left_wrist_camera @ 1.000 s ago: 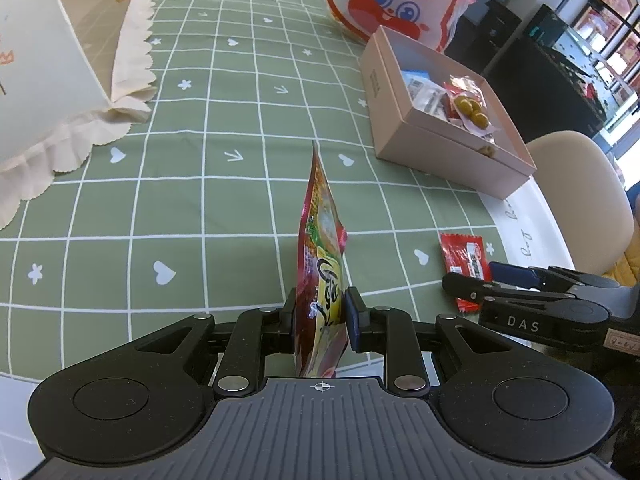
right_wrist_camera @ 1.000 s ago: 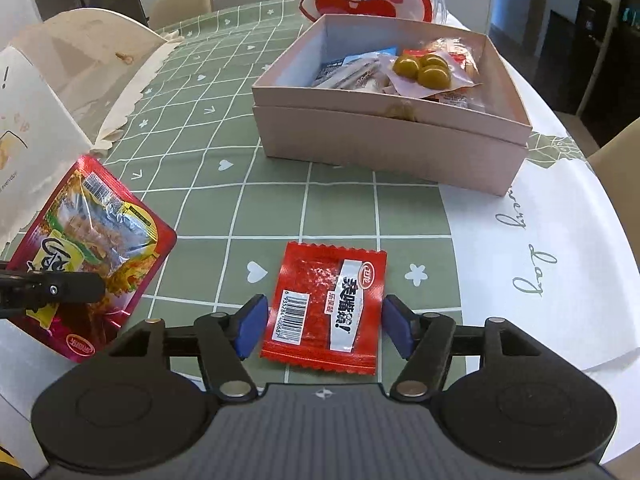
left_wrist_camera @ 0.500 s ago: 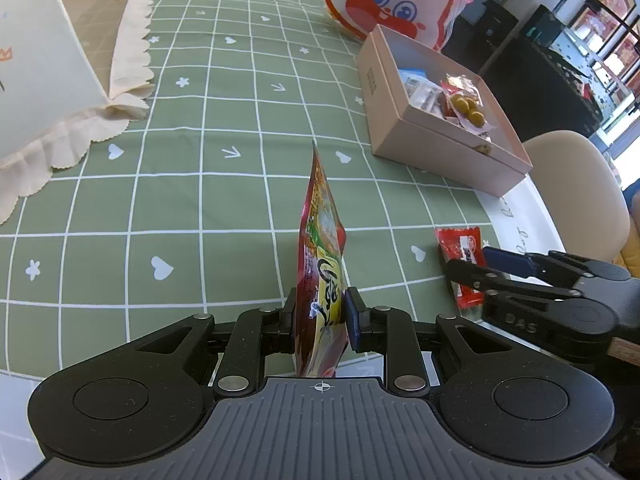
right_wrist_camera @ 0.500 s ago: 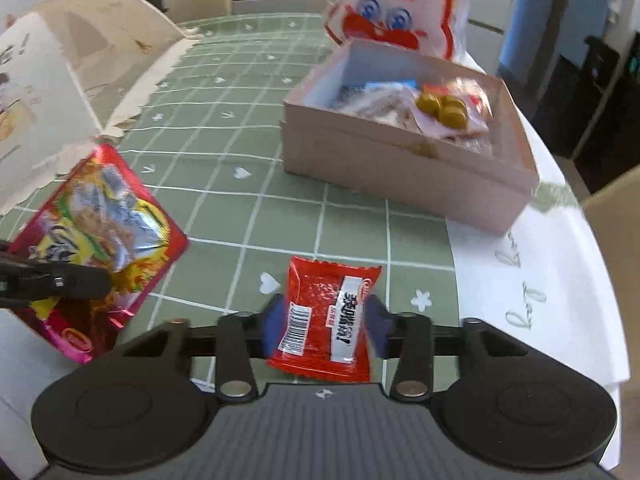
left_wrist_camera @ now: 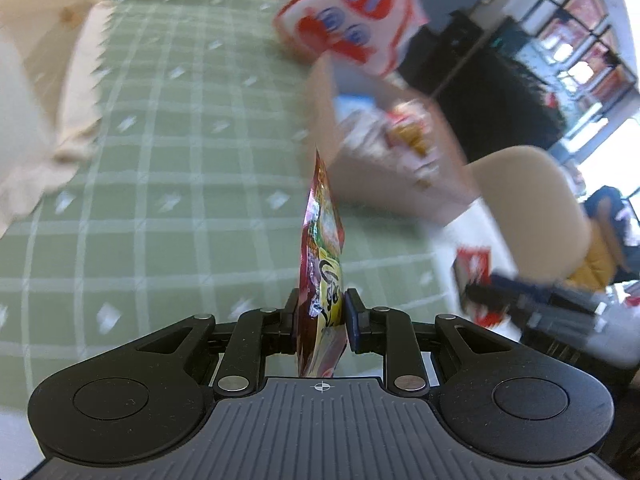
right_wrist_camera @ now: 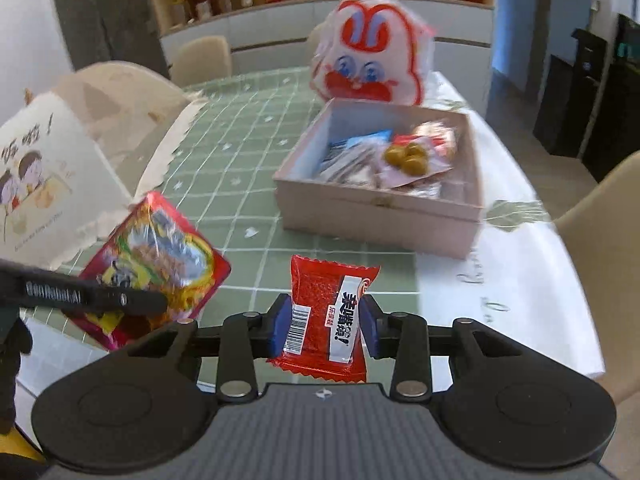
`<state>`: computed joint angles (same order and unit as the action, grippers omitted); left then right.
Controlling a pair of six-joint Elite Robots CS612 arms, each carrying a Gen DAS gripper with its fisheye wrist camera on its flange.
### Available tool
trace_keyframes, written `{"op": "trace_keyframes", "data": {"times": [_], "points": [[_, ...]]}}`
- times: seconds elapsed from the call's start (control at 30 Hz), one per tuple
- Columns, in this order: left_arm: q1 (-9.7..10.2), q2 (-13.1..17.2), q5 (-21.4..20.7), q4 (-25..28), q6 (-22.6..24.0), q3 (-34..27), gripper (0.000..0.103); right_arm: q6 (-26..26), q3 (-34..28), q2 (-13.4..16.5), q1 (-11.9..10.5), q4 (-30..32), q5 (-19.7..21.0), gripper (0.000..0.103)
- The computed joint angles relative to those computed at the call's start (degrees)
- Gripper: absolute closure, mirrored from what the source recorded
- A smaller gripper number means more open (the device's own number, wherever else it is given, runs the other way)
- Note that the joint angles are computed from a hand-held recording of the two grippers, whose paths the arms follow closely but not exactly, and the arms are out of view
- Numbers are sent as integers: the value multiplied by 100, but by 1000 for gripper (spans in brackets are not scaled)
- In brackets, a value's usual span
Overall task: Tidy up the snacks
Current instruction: 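Lower the red bag into the pink box with left while right carries the red packet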
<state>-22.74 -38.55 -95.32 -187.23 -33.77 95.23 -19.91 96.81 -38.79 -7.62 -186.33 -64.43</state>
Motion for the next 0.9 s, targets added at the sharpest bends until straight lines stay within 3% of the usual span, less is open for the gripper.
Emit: {"op": "trace_keyframes", "data": {"times": [0.23, 0.3, 0.43, 0.5, 0.57, 0.63, 0.73, 0.9], "points": [[64, 477, -442, -57, 498, -1465, 77, 335, 91, -23, -144, -303, -344, 67], [98, 787, -582, 54, 357, -2099, 77, 430, 115, -26, -186, -352, -446, 67], [247, 1606, -1375, 781, -360, -3497, 78, 562, 148, -46, -267, -409, -680, 67], [251, 1871, -1281, 1118, -254, -3893, 77, 566, 151, -52, -301, -447, -757, 67], [196, 1893, -690, 1419, -94, -3919, 72, 551, 116, -50, -324, -442, -813, 67], [209, 1875, -470, 1401, -162, -3843, 72, 543, 7, -21, -324, -385, -840, 67], [261, 1765, -378, 876, -317, -3526, 72, 506, -236, 41, -306, -226, -752, 67], [221, 1226, 248, 223, -102, -2533, 72, 318, -955, 255, -136, 37, -354, 67]]}}
